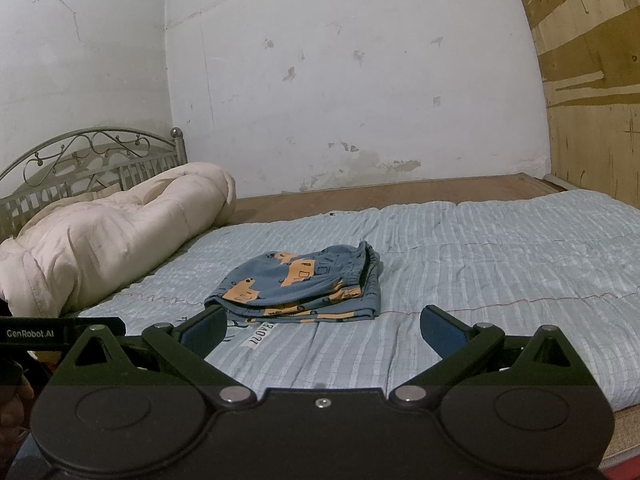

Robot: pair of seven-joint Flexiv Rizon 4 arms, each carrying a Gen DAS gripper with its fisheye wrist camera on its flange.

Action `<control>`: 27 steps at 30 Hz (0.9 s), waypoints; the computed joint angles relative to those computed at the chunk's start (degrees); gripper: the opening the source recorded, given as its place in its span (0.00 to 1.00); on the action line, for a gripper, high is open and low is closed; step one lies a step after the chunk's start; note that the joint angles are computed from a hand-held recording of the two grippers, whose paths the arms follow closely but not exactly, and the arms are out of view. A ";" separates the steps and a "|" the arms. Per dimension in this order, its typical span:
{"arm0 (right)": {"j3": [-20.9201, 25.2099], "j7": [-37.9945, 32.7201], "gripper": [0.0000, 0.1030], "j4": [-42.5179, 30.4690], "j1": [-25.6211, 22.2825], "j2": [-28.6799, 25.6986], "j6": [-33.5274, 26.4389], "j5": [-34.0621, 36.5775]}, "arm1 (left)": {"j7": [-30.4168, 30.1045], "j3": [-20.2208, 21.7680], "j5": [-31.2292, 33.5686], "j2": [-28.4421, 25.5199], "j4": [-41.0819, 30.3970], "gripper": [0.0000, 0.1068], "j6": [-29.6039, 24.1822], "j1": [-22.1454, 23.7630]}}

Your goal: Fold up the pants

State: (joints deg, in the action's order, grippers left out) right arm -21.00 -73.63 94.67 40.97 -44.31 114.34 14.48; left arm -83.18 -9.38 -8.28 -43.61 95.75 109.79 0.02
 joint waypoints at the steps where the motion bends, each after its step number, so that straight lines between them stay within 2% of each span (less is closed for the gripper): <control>1: 0.01 -0.02 0.99 0.00 0.00 0.00 0.00 0.01 | -0.02 -0.02 0.03 0.03 0.01 0.96 0.02 0.00; 11: 0.11 -0.07 0.99 0.05 0.02 0.03 -0.02 -0.04 | -0.13 0.24 0.16 -0.01 -0.07 0.96 0.44 -0.46; 15: 1.49 0.05 0.99 -0.10 -1.02 0.14 -0.01 -0.84 | 0.99 6.94 -3.64 -0.28 -1.22 0.96 0.15 -6.48; 19: 3.45 0.25 0.99 -0.14 -2.49 0.30 0.31 -2.08 | 0.94 1.80 -0.85 -0.30 -0.60 0.96 2.08 -2.27; 25: 4.71 0.16 0.99 -0.09 -3.26 0.52 0.73 -2.68 | 0.03 -1.35 1.53 0.30 0.19 0.96 2.28 0.81; 27: 6.74 0.39 0.99 -0.05 -4.85 0.71 1.05 -3.84 | -0.49 -2.80 2.71 0.25 0.40 0.96 2.63 2.18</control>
